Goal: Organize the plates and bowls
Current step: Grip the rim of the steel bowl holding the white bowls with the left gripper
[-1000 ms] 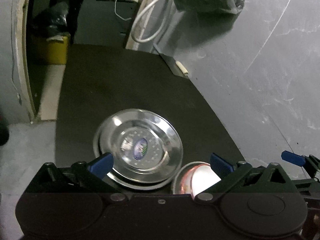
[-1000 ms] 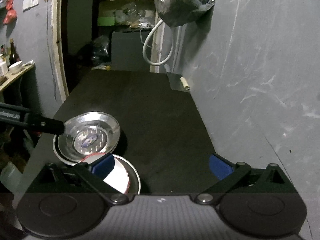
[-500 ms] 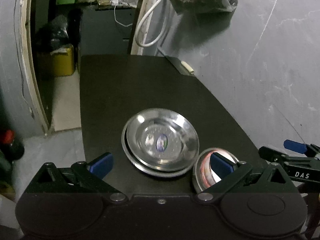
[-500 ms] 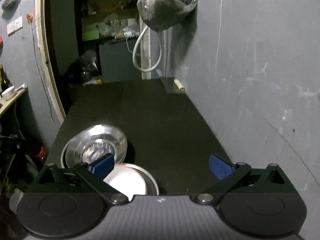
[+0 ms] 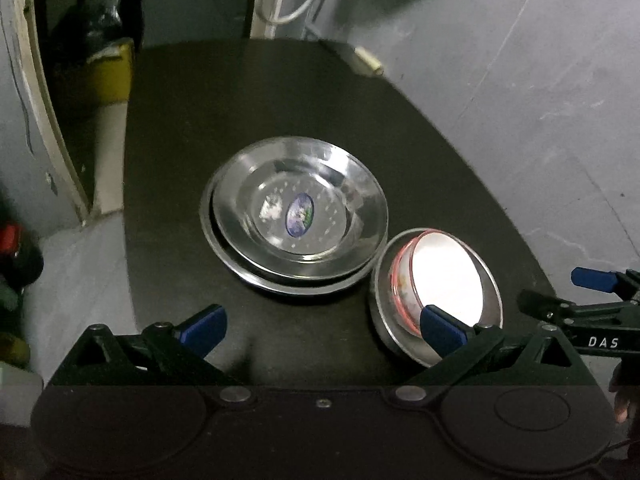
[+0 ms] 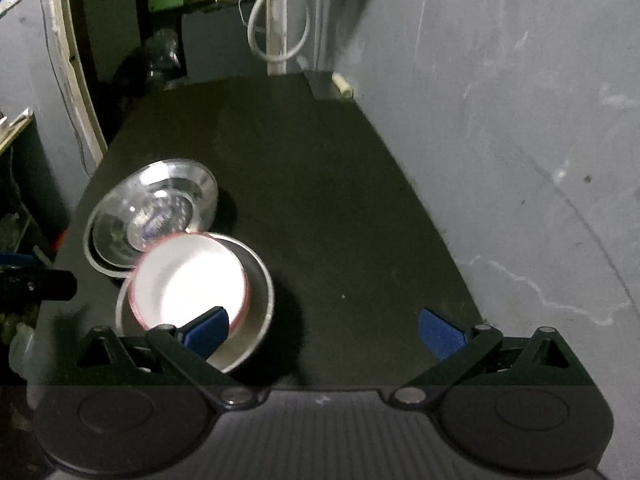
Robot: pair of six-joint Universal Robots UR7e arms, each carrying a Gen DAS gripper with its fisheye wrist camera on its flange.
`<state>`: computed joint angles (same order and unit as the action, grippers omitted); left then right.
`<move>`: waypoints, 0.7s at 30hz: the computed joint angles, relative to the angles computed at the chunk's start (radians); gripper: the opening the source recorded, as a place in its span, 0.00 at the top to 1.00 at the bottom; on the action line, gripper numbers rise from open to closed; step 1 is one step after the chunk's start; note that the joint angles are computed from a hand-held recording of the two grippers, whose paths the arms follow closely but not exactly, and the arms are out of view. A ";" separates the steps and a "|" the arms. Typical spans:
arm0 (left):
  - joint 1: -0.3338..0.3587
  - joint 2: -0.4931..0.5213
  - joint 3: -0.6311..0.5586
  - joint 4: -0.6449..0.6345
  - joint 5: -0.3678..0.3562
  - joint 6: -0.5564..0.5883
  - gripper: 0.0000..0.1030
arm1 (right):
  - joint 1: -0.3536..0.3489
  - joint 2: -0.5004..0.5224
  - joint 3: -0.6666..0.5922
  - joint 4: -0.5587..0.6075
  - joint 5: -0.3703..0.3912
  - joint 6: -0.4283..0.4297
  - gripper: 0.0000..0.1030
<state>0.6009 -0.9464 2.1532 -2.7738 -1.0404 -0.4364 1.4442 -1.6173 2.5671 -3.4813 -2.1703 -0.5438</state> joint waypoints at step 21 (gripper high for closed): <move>0.003 0.132 -0.173 0.342 0.020 -0.195 0.17 | -0.179 -0.047 -0.140 0.444 0.238 -0.091 0.16</move>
